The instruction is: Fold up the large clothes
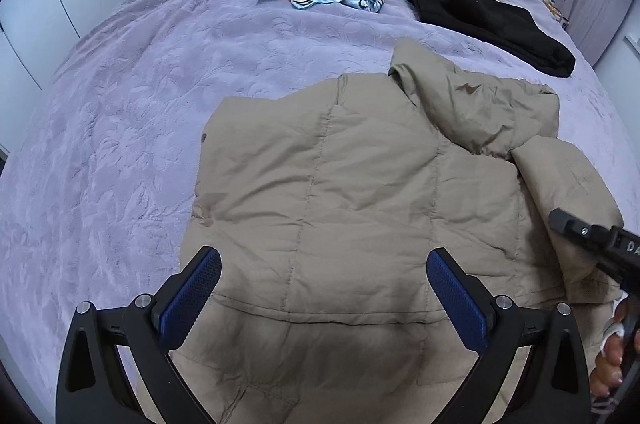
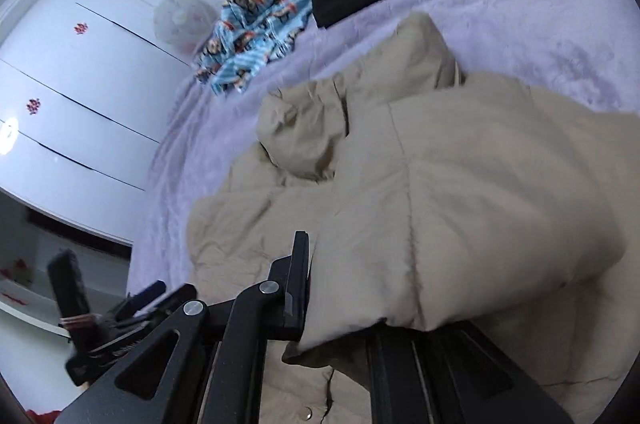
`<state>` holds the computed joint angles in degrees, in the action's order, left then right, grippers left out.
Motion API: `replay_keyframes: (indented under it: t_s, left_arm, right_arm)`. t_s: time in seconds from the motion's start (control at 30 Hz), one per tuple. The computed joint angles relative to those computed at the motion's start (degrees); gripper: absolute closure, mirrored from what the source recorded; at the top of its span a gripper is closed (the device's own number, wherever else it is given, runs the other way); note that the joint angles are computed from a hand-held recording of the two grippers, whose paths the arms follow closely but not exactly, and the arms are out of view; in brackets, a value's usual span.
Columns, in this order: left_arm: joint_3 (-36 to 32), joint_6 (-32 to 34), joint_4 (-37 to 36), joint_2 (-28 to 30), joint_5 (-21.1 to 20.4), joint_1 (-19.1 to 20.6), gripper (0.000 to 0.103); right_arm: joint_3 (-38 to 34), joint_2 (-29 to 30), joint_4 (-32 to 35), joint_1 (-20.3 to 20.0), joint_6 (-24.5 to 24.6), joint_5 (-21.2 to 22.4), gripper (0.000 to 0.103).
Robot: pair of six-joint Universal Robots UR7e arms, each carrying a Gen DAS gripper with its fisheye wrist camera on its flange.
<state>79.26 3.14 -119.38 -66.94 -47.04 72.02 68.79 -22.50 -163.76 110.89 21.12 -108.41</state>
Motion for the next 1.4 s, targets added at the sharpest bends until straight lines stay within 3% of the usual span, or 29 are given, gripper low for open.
replay_keyframes:
  t_s: [0.23, 0.3, 0.37, 0.4, 0.43, 0.53, 0.63, 0.67, 0.73, 0.77, 0.83, 0.93, 1.07, 1.13, 1.17, 1.2, 1.4]
  left_arm:
    - [-1.33, -1.21, 0.81, 1.91, -3.69, 1.56, 0.000]
    - [-2.08, -1.49, 1.46, 2.75, -5.36, 1.75, 0.000]
    - [-2.88, -1.58, 2.18, 3.34, -7.42, 1.94, 0.000]
    - [-3.45, -1.52, 2.55, 3.58, -8.70, 2.15, 0.000]
    - [-4.08, -1.40, 2.85, 3.77, -10.07, 2.41, 0.000]
    - [-6.33, -0.84, 3.62, 4.25, -14.32, 3.52, 0.000]
    - [-8.84, -0.39, 5.04, 4.64, -18.37, 4.88, 0.000]
    - [-10.01, -0.43, 6.17, 4.87, -19.91, 5.39, 0.000]
    - [-13.92, -1.09, 11.16, 6.15, -24.26, 6.77, 0.000]
    - [-15.77, -1.82, 13.42, 6.82, -26.35, 7.43, 0.000]
    - [-18.06, -2.55, 15.45, 7.51, -30.00, 8.54, 0.000]
    - [-20.05, -2.48, 16.54, 8.07, -35.07, 9.52, 0.000]
    - [-25.59, -4.25, 20.79, 11.09, -48.93, 12.17, 0.000]
    - [-26.89, -4.82, 21.57, 12.19, -52.30, 12.63, 0.000]
    - [-27.22, -4.60, 21.88, 12.55, -52.96, 12.62, 0.000]
    - [-27.46, -4.34, 22.36, 12.90, -53.23, 12.53, 0.000]
    - [-29.18, -4.50, 27.64, 16.00, -49.82, 11.50, 0.000]
  right_arm:
    - [-0.91, 2.80, 3.51, -1.03, 5.80, -2.69, 0.094]
    - [-1.93, 2.60, 6.46, -0.76, 7.06, -2.95, 0.088]
    - [-2.04, 1.76, 8.36, -0.49, 8.62, -2.35, 0.061]
    - [0.39, -0.31, 7.33, -0.08, 9.31, -1.95, 0.035]
    - [2.17, -1.44, 4.55, 0.35, 9.63, -1.62, 0.025]
    - [6.84, -4.52, -2.35, 2.22, 10.74, -4.68, 0.025]
    - [11.42, -6.88, -8.35, 1.95, 15.42, -7.15, 0.030]
    - [12.19, -7.28, -9.50, 1.56, 16.86, -7.79, 0.038]
    - [12.25, -7.42, -10.76, 0.78, 18.48, -8.27, 0.088]
    - [11.74, -7.19, -11.31, 0.73, 17.89, -8.28, 0.089]
    - [7.08, -5.00, -9.24, 1.98, 12.11, -10.42, 0.090]
    - [-3.23, 0.36, -0.68, 3.99, 1.22, -9.33, 0.090]
    - [-17.15, 8.50, 15.55, 5.38, -5.99, -5.32, 0.085]
    - [-23.35, 11.89, 26.00, 5.67, -5.99, -4.54, 0.061]
    - [-24.18, 12.45, 28.24, 5.74, -5.91, -4.31, 0.055]
    - [-23.48, 12.21, 28.72, 5.76, -5.82, -4.01, 0.046]
    - [-3.89, 1.15, 19.37, 5.12, -0.84, -3.27, 0.044]
